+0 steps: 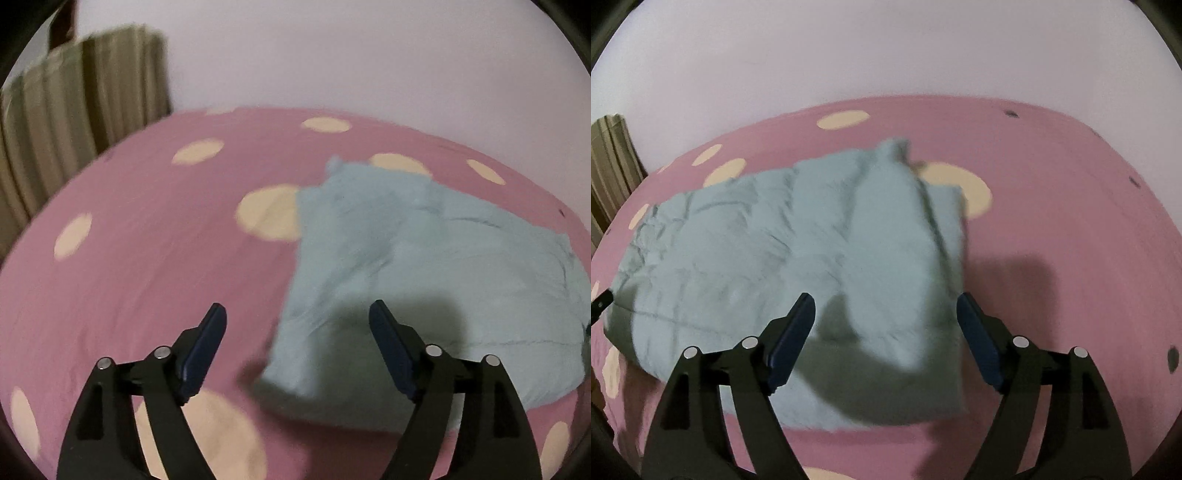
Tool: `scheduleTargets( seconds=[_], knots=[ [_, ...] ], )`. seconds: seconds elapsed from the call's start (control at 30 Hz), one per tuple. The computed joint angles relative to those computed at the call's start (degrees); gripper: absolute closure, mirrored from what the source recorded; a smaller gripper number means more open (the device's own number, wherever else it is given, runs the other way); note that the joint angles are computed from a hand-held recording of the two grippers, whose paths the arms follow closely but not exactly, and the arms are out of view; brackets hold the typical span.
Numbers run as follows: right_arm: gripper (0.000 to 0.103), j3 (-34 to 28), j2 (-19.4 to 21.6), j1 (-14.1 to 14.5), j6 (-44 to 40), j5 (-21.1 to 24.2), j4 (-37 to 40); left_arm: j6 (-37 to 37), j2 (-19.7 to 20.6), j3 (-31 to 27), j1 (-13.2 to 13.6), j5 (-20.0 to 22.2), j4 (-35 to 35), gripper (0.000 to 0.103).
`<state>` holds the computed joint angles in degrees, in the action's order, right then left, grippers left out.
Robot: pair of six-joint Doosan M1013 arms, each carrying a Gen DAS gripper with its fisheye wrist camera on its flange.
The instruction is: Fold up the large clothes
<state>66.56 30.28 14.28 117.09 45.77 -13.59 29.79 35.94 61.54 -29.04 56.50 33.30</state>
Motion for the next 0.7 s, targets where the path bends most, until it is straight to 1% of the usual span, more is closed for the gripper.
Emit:
scheduleTargets(
  seconds=[0.07, 0.13, 0.2, 0.27, 0.3, 0.33, 0.37, 0.43, 0.47, 0.53, 0.57, 0.63, 0.7],
  knots=[
    [0.024, 0.74, -0.09, -0.85, -0.74, 0.57, 3.51, 0.64, -0.1, 0.8, 0.91, -0.52, -4.24, 0.024],
    [0.022, 0.77, 0.33, -1.45, -1.39, 0.8, 6.52, 1.56, -0.36, 1.78, 1.81, -3.38, -8.97, 0.024],
    [0.02, 0.61, 0.84, -1.66, -1.36, 1.31, 7.82, 2.99, -0.26, 2.21, 2.68, -6.75, -13.55, 0.024],
    [0.02, 0.36, 1.38, -2.14, -2.19, 1.95, 10.81, 4.53, 0.05, 2.23, 3.25, -8.91, -16.7, 0.024],
    [0.02, 0.29, 1.55, -2.31, -2.36, 1.95, 11.85, 4.9, 0.3, 2.11, 3.39, -9.43, -17.49, 0.033],
    [0.021, 0.49, 1.56, -2.53, -2.45, 1.66, 13.03, 5.81, 0.41, 2.11, 3.51, -10.02, -18.6, 0.045],
    [0.023, 0.73, 1.48, -2.62, -2.41, 1.31, 13.51, 7.2, 0.59, 1.92, 3.54, -10.49, -19.82, 0.05],
    [0.046, 1.37, 1.14, -2.81, -4.1, 0.3, 15.85, 8.13, 0.7, 1.52, 3.13, -10.46, -19.17, 0.067],
    [0.049, 1.57, 1.01, -2.95, -4.99, 0.04, 17.09, 8.32, 0.73, 1.36, 2.91, -10.38, -18.56, 0.071],
    [0.065, 2.19, 0.47, -2.96, -6.12, -0.53, 18.64, 8.35, 0.69, 1.11, 2.49, -10.07, -17.11, 0.083],
    [0.067, 2.41, 0.25, -2.91, -6.32, -0.86, 19.04, 8.28, 0.59, 1.2, 2.42, -10.15, -16.85, 0.085],
    [0.076, 3.14, -0.38, -2.8, -6.31, -1.79, 19.13, 7.7, 0.36, 1.27, 2.24, -10.58, -16.17, 0.089],
    [0.081, 3.82, -0.99, -2.7, -6.21, -2.6, 19.22, 7.17, -0.11, 1.69, 2.14, -11.03, -15.62, 0.091]
  ],
)
